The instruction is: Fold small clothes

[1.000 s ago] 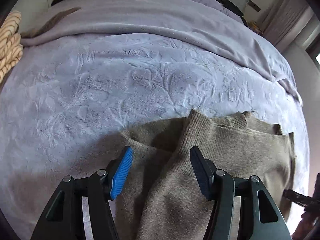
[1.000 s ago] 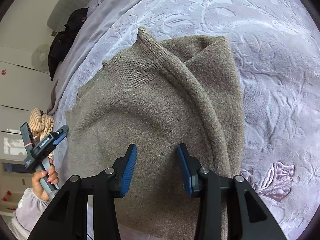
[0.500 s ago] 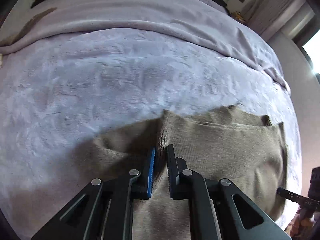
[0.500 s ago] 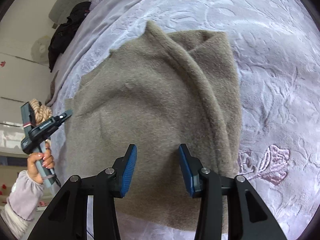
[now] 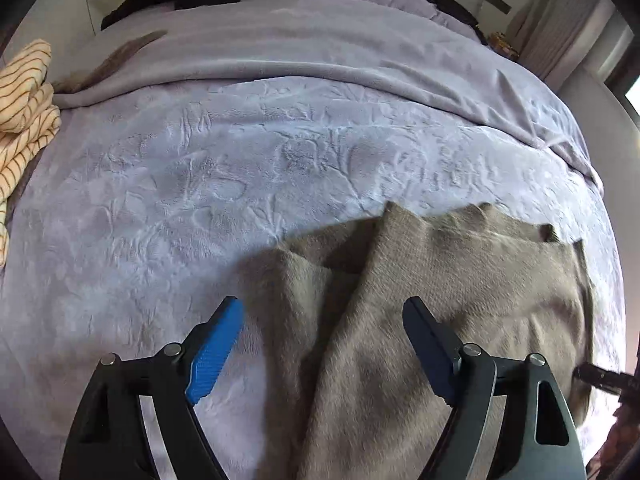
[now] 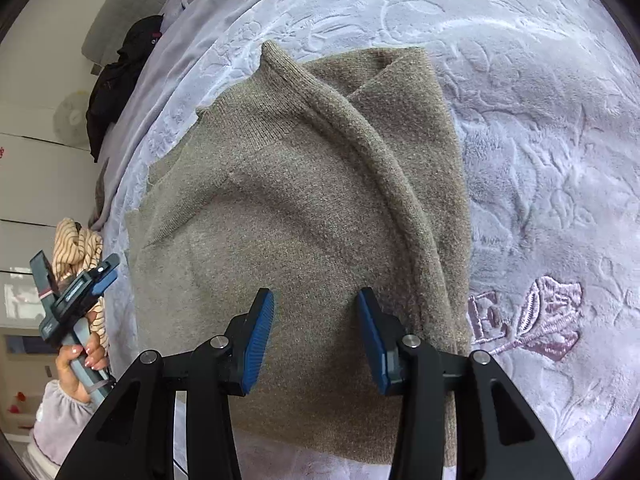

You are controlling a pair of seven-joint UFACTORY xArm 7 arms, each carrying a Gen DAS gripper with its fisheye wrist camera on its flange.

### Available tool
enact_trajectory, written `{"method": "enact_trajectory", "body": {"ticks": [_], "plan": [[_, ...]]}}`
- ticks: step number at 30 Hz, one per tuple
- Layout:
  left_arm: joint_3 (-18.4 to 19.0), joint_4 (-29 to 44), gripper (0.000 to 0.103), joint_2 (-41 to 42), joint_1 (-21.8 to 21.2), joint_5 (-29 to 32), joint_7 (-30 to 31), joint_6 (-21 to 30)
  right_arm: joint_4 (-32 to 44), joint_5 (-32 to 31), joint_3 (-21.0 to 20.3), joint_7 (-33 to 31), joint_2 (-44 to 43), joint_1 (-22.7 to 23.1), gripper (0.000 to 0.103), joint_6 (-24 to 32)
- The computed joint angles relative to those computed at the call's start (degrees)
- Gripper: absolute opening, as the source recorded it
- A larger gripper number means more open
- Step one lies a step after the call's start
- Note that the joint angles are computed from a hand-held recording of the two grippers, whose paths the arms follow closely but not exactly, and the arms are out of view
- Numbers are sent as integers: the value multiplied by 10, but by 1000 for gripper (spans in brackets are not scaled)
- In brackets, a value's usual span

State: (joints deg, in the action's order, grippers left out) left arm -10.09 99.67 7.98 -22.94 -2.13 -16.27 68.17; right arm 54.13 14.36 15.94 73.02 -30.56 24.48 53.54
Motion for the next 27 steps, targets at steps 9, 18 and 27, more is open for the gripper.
{"method": "enact_trajectory", "body": {"ticks": [9, 18, 27], "plan": [[-9, -89, 83, -114, 5, -39, -12, 76, 74, -13, 19, 14, 29, 8, 62, 47], [-12, -178, 83, -224, 9, -111, -19, 153, 178, -25, 55, 29, 97, 43, 73, 99], [-20, -202, 83, -273, 3, -134, -32, 187, 263, -52, 80, 69, 170, 88, 81, 126]]}}
